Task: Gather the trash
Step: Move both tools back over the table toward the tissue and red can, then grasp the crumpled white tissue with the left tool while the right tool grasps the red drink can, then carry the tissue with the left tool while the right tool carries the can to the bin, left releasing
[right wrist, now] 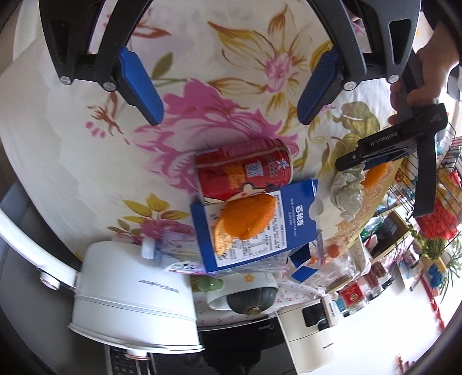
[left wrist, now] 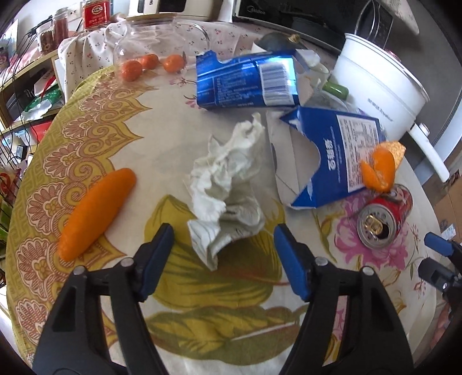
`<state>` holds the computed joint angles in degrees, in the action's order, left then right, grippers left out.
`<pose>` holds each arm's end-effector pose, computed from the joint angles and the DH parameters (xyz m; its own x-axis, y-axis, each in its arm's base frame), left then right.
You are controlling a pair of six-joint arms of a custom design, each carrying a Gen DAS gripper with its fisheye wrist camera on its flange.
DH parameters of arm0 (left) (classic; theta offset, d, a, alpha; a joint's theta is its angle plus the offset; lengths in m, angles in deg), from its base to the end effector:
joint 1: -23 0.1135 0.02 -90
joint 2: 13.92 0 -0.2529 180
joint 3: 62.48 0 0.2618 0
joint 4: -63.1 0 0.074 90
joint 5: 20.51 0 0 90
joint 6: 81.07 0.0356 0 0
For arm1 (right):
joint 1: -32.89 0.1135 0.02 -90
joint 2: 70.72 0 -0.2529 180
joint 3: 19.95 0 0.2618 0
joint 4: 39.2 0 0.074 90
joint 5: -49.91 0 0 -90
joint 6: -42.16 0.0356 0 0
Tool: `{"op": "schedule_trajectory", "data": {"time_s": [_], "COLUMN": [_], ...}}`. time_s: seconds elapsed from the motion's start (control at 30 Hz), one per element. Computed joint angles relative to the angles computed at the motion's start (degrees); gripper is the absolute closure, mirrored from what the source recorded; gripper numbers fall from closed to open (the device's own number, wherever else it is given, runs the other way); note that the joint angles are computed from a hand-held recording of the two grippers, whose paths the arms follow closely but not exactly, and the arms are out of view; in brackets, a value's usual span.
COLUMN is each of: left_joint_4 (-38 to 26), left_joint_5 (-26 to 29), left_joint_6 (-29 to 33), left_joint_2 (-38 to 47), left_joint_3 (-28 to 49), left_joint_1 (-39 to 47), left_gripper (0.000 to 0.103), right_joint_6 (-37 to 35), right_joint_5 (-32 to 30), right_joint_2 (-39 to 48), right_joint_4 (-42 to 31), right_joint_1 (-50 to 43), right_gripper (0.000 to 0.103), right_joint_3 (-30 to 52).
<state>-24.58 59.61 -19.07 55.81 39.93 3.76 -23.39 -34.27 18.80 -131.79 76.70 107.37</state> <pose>0.2053 -0.0652 0.4027 -0.7917 -0.2136 -0.5724 -0.1585 0.9766 -0.1452 0.2102 0.1967 0.4375 -0.8043 -0.2010 -0.5592 -0.3445 0.9245 0.1632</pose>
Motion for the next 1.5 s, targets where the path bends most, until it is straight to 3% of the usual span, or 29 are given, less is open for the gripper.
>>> {"op": "schedule_trajectory", "data": {"time_s": [0.33,0.37,0.87,0.93,1.17,1.5], "left_joint_4": [-1.3,-1.7,-5.3,-5.3,-7.0,-12.9], "left_joint_5": [2.7,3.1,3.9,4.4,4.1,-0.3], "left_joint_6": [2.8,3.0,2.2,2.7,0.3,-6.0], "left_joint_2": [0.5,0.6,-0.4,-0.3,-0.4,0.3], "left_joint_3": [0.9,1.1,2.2,2.3,4.5,12.6], "left_joint_1": [2.0,2.0,0.0,0.8,-1.6,-13.2], "left_gripper": [0.076,0.084,0.091,0.093,0.093,0.093], "right_joint_6": [-0.5,-0.5,0.3,0.3,1.0,2.4], "right_joint_5": [0.2,0.6,0.7,1.7,1.4,3.2], "right_joint_2": [3.3,3.6,6.2,6.3,3.8,-2.8], "right_joint_4": [4.8,4.8,8.2,7.6,4.3,-5.0], "right_joint_1": [0.1,0.1,0.0,0.3,0.4,0.1], "right_gripper": [0.004,0.004,0.004,0.011,0.011,0.012], "right_joint_3": [-1.4,-1.2,-1.3,-1.0,0.0,2.6]}}
